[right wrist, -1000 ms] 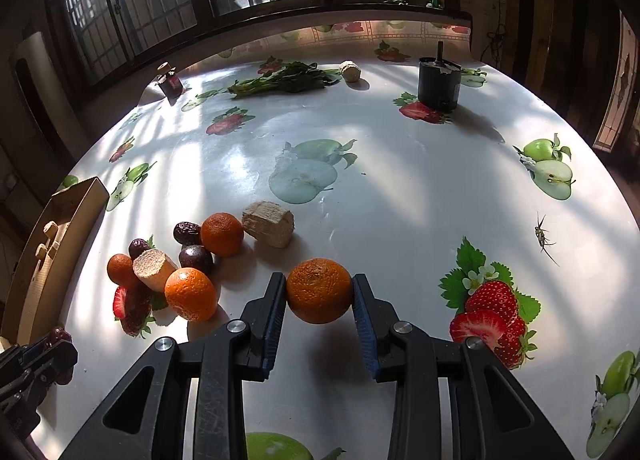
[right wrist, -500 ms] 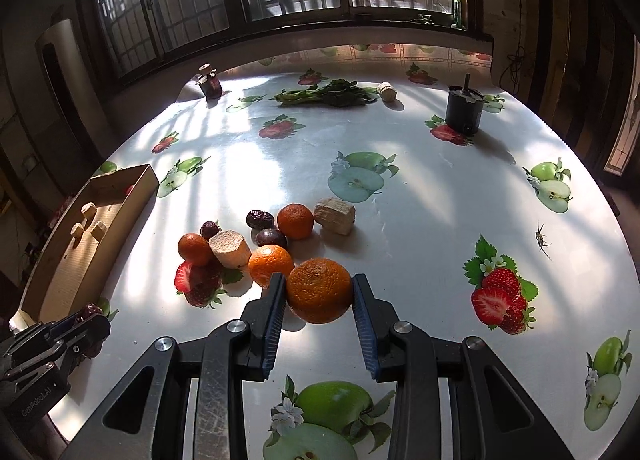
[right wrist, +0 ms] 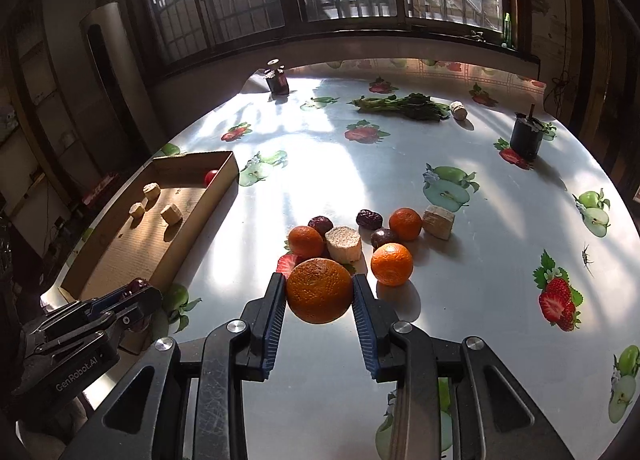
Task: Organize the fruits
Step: 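Carry the red date and mandarin into the cardboard tray and open both tools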
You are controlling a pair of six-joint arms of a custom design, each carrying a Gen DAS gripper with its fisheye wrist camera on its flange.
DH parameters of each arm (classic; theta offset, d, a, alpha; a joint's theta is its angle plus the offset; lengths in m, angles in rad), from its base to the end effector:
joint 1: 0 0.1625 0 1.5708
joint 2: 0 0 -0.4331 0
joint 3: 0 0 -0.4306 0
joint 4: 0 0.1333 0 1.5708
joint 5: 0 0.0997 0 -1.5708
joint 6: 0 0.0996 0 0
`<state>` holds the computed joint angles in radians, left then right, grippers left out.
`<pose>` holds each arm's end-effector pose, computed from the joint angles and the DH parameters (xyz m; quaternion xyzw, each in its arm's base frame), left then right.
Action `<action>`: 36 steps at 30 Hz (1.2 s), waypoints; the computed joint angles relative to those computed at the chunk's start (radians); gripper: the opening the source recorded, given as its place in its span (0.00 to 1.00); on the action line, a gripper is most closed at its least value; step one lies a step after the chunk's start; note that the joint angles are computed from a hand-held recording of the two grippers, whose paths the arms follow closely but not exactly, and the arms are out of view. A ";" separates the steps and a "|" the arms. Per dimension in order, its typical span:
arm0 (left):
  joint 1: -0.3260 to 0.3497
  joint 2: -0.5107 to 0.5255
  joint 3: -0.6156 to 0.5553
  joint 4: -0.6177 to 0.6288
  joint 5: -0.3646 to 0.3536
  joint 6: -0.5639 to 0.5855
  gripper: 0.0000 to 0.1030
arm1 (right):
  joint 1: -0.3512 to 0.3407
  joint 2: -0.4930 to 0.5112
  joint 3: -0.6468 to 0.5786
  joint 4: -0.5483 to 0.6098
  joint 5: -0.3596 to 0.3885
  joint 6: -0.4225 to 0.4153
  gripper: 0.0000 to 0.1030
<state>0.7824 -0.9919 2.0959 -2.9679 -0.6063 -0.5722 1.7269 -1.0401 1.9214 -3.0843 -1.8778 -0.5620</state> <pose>-0.2331 -0.5351 0.1150 0.0272 0.8786 -0.3892 0.2753 0.1998 -0.6060 0.1861 0.2855 -0.8961 0.2716 0.2043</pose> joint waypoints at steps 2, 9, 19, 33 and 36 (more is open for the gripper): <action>0.004 -0.014 0.012 -0.003 0.005 -0.010 0.24 | 0.013 0.008 -0.002 0.010 0.005 -0.001 0.35; 0.011 -0.062 0.046 0.009 0.053 -0.038 0.25 | 0.058 0.041 -0.018 0.041 0.015 -0.003 0.35; 0.046 -0.162 0.077 0.055 0.138 -0.036 0.25 | 0.128 0.123 -0.093 0.118 0.036 0.007 0.35; 0.167 -0.233 -0.047 0.305 0.216 0.041 0.25 | 0.167 0.335 -0.305 0.273 0.050 0.097 0.35; 0.205 -0.229 -0.091 0.378 0.175 0.040 0.25 | 0.166 0.368 -0.337 0.298 0.033 0.111 0.35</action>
